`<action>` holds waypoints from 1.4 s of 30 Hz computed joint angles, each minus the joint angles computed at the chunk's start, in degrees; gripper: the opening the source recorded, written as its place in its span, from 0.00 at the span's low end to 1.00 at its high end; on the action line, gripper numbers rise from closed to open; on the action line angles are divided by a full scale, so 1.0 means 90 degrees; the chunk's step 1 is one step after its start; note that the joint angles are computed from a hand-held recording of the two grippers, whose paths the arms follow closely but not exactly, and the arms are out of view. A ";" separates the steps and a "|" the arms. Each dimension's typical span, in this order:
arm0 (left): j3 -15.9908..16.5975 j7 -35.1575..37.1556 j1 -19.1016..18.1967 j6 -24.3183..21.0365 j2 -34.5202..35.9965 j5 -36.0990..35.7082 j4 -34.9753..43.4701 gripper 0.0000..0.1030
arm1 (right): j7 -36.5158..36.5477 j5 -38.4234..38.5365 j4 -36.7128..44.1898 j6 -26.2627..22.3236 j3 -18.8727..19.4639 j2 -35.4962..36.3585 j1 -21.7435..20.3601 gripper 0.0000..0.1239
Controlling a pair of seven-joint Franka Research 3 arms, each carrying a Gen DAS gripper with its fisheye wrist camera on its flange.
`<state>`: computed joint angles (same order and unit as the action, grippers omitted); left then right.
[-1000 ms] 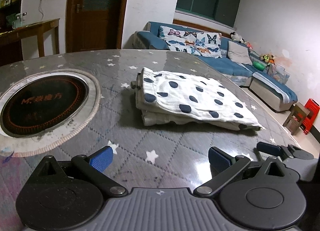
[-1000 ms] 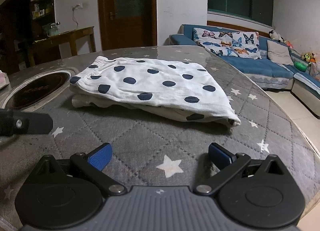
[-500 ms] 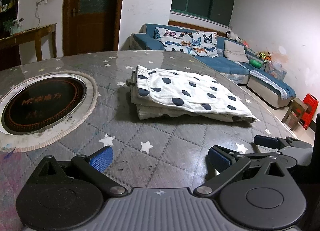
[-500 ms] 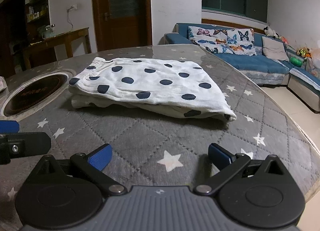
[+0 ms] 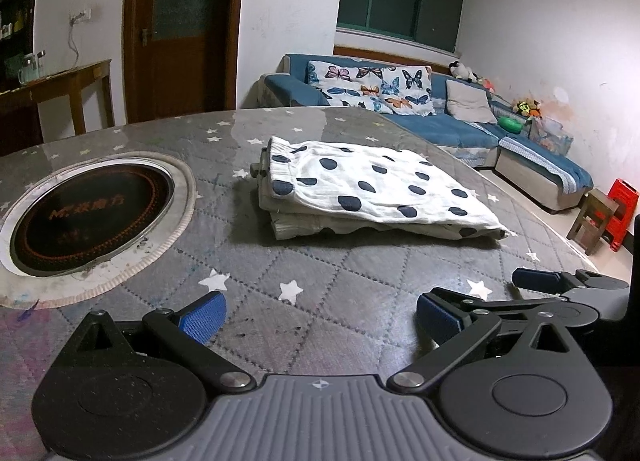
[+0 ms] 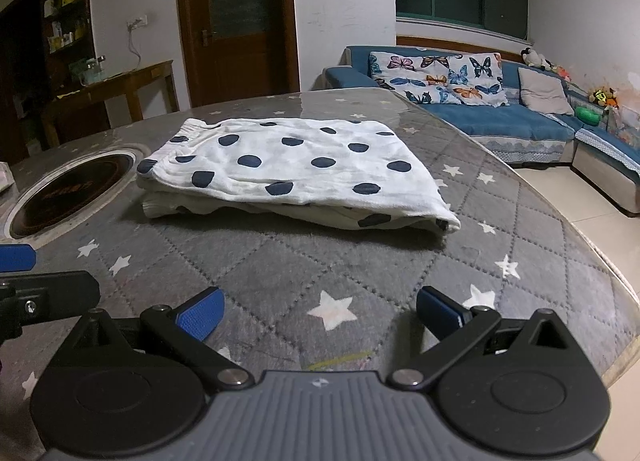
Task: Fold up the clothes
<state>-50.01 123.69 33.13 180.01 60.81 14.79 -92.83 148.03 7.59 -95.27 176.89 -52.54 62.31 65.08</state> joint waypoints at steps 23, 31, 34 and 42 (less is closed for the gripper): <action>0.0197 -0.0284 -0.0125 0.0126 -0.0086 0.0226 0.0006 1.00 | 0.0494 -0.0508 0.0041 -0.0429 0.0009 -0.0148 -0.0018 0.83; 0.0265 -0.0276 -0.0231 0.0102 -0.0078 0.0215 0.0131 1.00 | 0.0775 -0.0917 0.0134 -0.0528 0.0093 -0.0203 -0.0147 0.83; 0.0267 -0.0262 -0.0273 0.0082 -0.0065 0.0193 0.0197 1.00 | 0.0844 -0.1050 0.0170 -0.0529 0.0146 -0.0232 -0.0220 0.83; 0.0339 -0.0184 -0.0439 -0.0001 -0.0029 0.0091 0.0416 1.00 | 0.0972 -0.1341 0.0354 -0.0581 0.0307 -0.0275 -0.0454 0.83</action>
<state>-46.97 122.04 29.17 180.00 60.55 15.60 -89.08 156.78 -4.48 -92.08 171.66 -49.78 59.83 61.00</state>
